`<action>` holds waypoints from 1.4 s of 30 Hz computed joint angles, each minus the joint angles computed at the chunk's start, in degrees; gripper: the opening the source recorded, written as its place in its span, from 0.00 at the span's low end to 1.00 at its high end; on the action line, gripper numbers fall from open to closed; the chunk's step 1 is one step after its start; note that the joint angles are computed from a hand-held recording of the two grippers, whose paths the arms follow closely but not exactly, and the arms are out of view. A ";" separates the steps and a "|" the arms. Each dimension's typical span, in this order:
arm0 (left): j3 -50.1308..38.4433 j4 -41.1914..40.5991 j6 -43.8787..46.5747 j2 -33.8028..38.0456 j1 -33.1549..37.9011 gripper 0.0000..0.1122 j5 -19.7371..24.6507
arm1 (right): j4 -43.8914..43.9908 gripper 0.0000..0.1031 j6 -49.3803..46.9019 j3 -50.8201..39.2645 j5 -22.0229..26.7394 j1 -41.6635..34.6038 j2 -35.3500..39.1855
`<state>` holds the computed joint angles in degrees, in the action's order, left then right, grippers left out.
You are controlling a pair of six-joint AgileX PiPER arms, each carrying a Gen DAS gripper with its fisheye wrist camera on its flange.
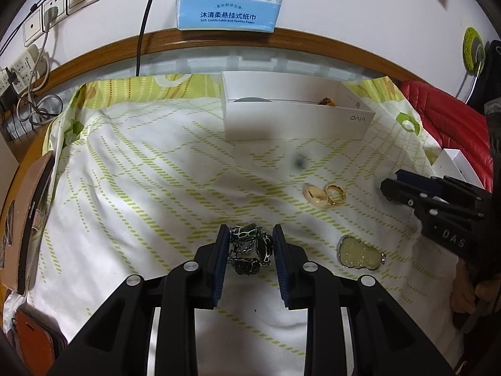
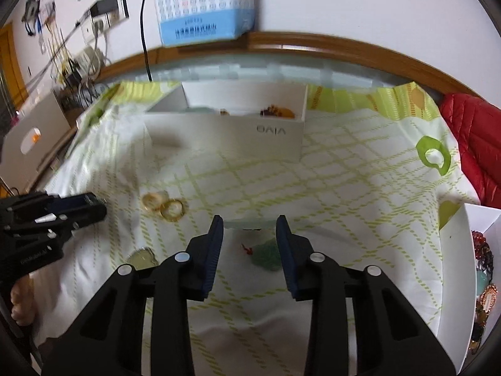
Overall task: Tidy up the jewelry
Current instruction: 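Lower the right tool onto the green jade pendant while the left tool holds the chain, then carry the chain pendant and jade pendant into the vivo box and open both tools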
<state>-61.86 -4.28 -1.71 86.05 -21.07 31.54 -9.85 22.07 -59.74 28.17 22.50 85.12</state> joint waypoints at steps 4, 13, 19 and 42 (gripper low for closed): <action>-0.09 1.27 -1.26 0.28 -0.17 0.25 0.09 | 4.85 0.33 -4.03 -0.95 1.02 -1.67 1.27; -0.04 1.89 -1.36 0.82 -0.45 0.25 0.20 | 2.51 0.41 -2.23 -2.38 1.78 -1.60 2.67; -0.32 2.26 -1.84 1.13 -0.56 0.25 0.23 | -8.83 0.36 5.40 -5.02 5.02 2.89 4.95; -10.92 6.33 -5.61 0.56 -1.60 0.25 1.75 | 12.82 0.36 -9.62 -2.49 -2.29 -6.64 -6.18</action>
<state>-72.79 2.05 -7.32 86.62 -22.68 33.29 2.97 12.45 -62.23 25.88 15.86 78.94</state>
